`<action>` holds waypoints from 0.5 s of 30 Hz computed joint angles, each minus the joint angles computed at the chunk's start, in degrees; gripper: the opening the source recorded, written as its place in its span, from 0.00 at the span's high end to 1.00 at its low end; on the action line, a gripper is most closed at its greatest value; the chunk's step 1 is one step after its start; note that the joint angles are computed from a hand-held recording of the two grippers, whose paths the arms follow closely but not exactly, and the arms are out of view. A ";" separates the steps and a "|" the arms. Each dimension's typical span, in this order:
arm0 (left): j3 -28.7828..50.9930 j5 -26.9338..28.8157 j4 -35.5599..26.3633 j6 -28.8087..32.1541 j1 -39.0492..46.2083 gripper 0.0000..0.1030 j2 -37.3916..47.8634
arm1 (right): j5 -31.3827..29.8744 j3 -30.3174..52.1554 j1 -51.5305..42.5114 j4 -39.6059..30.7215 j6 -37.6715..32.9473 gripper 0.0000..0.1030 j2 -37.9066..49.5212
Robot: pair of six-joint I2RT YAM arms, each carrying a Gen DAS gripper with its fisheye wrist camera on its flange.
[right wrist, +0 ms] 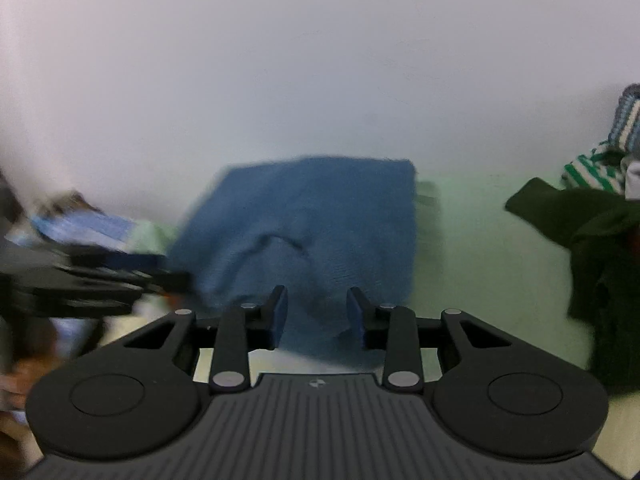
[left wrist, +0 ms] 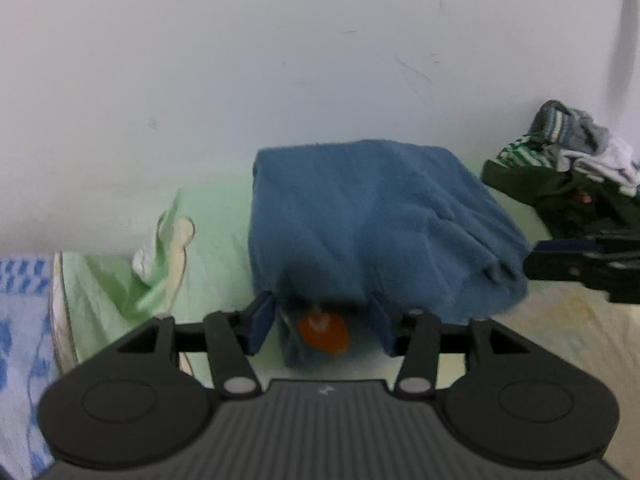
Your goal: Fold clothes
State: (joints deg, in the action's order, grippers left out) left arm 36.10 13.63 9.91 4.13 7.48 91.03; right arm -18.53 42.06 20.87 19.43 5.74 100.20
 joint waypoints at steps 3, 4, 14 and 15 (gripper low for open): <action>-5.09 2.19 -2.26 -1.36 1.67 0.46 -7.75 | 3.32 -7.20 1.21 -2.31 -1.26 0.60 -8.97; -7.81 3.01 -3.23 -1.85 2.22 0.42 -11.93 | 4.73 -10.35 1.59 -3.38 -1.59 0.60 -12.95; -23.27 -20.10 -25.25 -20.86 -21.84 0.39 -49.05 | 18.27 -35.01 8.83 -22.03 8.45 0.60 -52.66; -23.68 -25.49 -27.18 -24.48 -28.07 0.37 -50.04 | 18.66 -35.51 9.48 -25.57 9.56 0.60 -56.18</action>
